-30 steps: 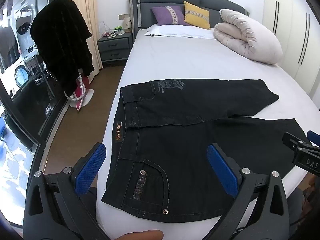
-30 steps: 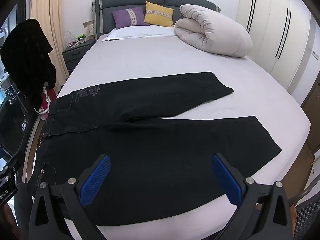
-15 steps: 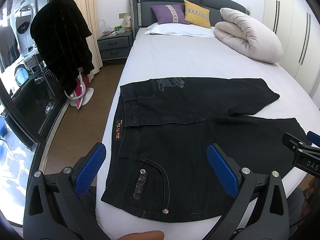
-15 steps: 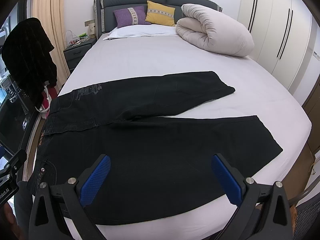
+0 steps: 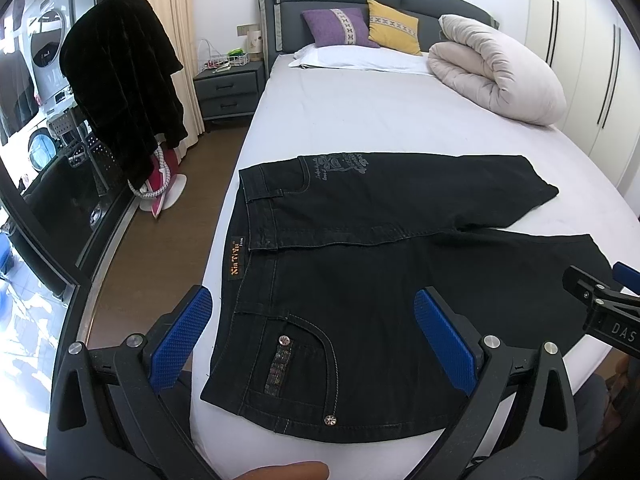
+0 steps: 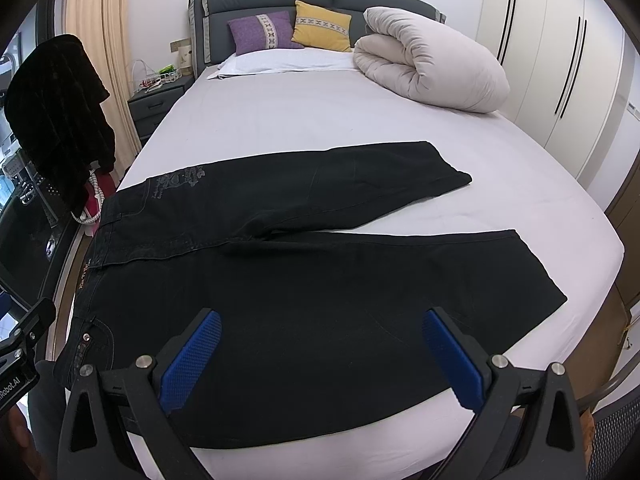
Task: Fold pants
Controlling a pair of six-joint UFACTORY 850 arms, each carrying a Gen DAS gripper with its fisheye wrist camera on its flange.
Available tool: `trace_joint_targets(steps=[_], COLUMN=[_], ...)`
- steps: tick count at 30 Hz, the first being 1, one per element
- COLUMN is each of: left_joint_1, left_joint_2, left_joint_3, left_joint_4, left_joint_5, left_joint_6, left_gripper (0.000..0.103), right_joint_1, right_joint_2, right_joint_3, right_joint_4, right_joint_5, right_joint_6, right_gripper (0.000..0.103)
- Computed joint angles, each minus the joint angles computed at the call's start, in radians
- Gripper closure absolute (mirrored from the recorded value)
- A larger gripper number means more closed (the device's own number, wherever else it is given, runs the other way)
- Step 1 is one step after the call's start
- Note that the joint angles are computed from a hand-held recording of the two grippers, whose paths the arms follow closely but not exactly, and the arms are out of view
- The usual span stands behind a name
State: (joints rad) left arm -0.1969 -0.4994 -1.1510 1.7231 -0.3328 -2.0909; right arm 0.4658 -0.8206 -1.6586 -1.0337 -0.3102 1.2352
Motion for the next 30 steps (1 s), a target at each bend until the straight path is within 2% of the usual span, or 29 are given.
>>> trace_joint_targets(steps=[30], left_joint_1=[0.001], left_joint_2=[0.0], left_joint_3=[-0.001], left_joint_4=[-0.005], left_joint_5=[0.001], left_joint_6=[0.005], left_gripper=[0.0], right_joint_1=[-0.001], right_joint_2=[0.002], right_joint_3=[0.003], right_joint_4=[0.005], right_joint_5=[0.004], right_joint_6=[-0.005], right_gripper=[0.0])
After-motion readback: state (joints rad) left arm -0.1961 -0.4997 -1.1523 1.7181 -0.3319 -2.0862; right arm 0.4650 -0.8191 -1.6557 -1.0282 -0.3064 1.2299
